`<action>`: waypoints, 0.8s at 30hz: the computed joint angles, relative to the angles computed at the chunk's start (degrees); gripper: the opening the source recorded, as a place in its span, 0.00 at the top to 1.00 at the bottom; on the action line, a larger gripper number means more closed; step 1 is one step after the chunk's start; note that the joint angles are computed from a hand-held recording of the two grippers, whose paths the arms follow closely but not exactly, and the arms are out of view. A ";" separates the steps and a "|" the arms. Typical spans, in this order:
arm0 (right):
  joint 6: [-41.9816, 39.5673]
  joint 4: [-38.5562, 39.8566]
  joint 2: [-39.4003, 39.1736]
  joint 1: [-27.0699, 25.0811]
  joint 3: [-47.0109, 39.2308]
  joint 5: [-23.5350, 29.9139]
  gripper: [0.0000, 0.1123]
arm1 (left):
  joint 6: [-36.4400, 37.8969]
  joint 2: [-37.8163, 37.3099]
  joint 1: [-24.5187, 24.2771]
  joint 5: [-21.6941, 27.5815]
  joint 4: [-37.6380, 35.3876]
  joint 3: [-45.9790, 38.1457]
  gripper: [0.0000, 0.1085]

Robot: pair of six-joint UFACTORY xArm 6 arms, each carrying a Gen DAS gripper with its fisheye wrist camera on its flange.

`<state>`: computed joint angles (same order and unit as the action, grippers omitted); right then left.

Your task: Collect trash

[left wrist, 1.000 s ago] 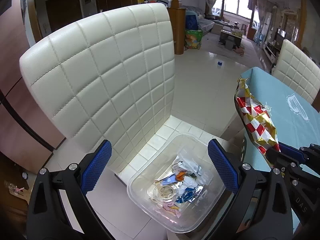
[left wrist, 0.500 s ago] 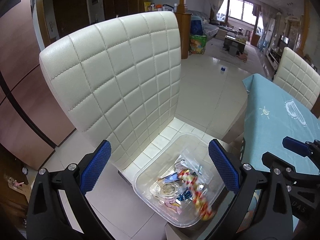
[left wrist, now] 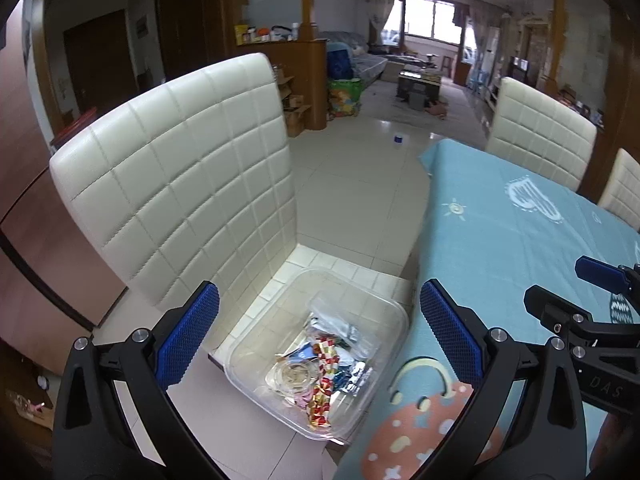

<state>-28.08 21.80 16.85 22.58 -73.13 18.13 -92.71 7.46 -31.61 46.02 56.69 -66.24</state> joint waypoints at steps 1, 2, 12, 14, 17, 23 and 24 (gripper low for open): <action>1.34 -1.11 -0.79 -0.64 0.86 -0.26 0.33 | 0.31 0.32 -0.36 -0.16 0.05 -0.58 0.09; 2.34 -1.98 -1.47 -1.12 1.63 -0.59 0.32 | 0.75 0.80 -0.85 -0.37 0.02 -1.51 0.09; 18.19 -17.31 -10.59 -7.02 8.87 -2.77 0.25 | 7.35 4.95 -4.91 0.49 -3.42 -11.49 0.09; 18.24 -16.58 -12.39 -8.08 10.27 -3.49 0.24 | 8.76 5.63 -5.89 1.30 -3.93 -13.23 0.09; 22.52 -20.89 -14.76 -9.98 11.58 -3.25 0.24 | 12.44 6.54 -7.06 2.58 -6.91 -15.79 0.09; 36.74 -39.04 -20.08 -12.37 12.16 0.10 0.24 | 14.67 5.74 -9.36 4.36 -8.33 -18.86 0.09; 36.89 -39.44 -21.07 -12.53 12.40 0.09 0.24 | 15.07 5.69 -9.72 4.83 -8.48 -19.73 0.09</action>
